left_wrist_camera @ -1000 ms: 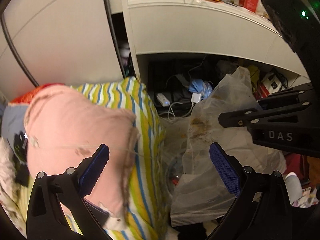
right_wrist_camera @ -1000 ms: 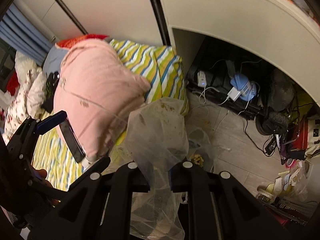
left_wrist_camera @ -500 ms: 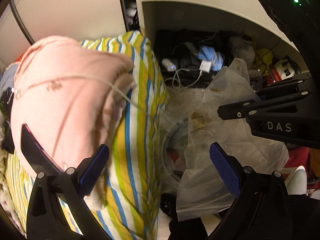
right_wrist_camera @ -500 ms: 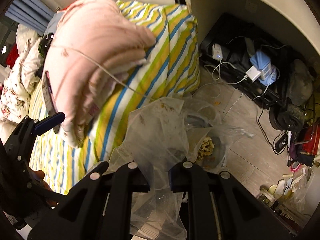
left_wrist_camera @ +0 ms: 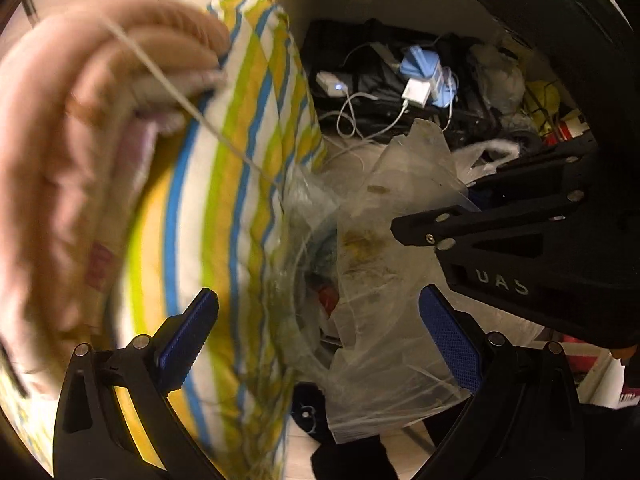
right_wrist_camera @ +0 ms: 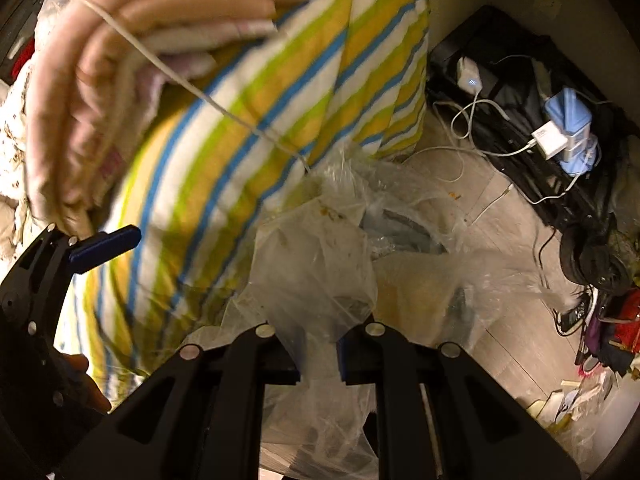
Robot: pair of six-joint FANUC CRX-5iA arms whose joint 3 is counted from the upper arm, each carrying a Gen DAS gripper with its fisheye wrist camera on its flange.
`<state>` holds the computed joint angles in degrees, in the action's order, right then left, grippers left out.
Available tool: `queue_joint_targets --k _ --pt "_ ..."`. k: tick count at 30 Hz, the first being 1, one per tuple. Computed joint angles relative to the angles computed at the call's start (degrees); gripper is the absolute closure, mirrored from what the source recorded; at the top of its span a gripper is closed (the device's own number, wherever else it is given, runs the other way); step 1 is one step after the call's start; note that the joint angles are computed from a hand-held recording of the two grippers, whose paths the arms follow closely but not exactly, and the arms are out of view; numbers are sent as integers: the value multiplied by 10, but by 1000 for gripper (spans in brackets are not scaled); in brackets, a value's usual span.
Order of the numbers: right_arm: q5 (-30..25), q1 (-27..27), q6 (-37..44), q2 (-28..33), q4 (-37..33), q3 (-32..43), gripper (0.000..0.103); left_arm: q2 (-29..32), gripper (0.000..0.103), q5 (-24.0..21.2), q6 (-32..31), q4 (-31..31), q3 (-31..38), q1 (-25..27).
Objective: Collect trash
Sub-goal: 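Lower the small clear bag over the round bin with the right tool, then open the right tool to drop the small bag into the bin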
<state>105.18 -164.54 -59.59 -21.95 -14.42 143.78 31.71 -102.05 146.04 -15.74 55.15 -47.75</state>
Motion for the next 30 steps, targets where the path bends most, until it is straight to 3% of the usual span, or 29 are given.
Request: queue_joint_targets --k 7,19,30 --pt "-34 0 48 11 30 71 89 0 5 67 9 22 -70 4" --pt "-73 2 105 1 46 134 89 4 5 137 44 47 -138 5" --pt "-79 1 128 1 45 142 89 -1 5 162 58 51 -167 10"
